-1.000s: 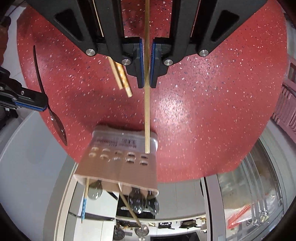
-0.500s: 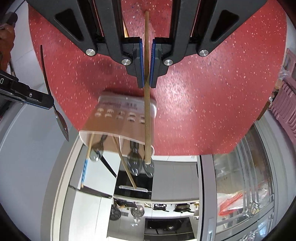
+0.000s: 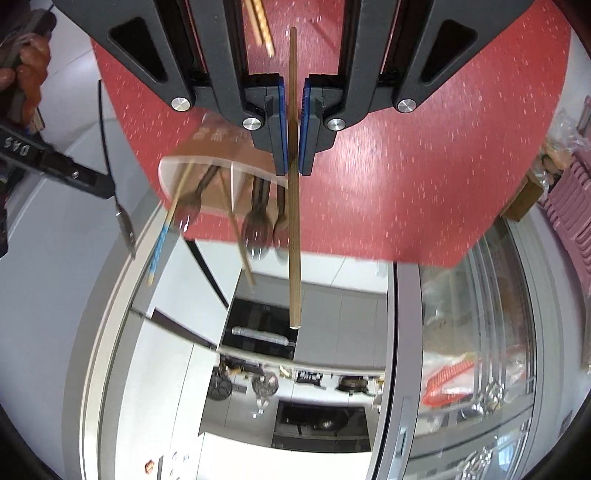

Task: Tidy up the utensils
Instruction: 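Carry the clear spoon and wooden chopstick to the holder and lower them in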

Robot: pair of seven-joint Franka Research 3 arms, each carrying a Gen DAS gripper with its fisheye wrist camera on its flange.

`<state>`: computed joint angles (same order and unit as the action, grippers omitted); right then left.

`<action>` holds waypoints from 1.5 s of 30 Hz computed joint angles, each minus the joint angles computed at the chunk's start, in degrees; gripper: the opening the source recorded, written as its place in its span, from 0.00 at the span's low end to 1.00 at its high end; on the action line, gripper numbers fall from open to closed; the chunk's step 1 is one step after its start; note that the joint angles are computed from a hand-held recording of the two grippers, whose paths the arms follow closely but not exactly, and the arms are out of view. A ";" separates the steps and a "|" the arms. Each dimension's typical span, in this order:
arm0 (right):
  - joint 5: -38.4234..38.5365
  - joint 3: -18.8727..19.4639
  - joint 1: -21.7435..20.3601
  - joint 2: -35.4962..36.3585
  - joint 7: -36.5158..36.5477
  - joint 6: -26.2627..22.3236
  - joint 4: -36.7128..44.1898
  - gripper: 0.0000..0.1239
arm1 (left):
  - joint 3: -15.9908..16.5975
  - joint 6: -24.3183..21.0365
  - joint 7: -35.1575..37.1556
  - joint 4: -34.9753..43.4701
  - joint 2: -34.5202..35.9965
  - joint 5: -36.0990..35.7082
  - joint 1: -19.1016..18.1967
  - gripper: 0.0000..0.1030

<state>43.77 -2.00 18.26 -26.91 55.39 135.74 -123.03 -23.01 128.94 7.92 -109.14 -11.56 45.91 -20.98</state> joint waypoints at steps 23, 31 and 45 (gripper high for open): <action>10.49 2.71 2.96 14.36 -4.79 14.26 10.92 0.10 | 4.26 3.02 -3.76 14.17 10.90 12.34 0.17 0.30; 11.88 4.08 3.37 17.38 -7.68 20.11 9.90 0.10 | 6.13 2.74 -7.46 13.72 13.60 17.30 -1.49 0.30; 18.88 5.07 6.41 16.09 -19.60 29.80 3.97 0.10 | 7.05 1.60 -7.30 12.00 15.92 16.98 -3.61 0.30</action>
<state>62.66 3.08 24.67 -10.82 35.79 165.54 -119.06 -15.95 130.53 0.62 -97.14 4.36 62.88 -24.60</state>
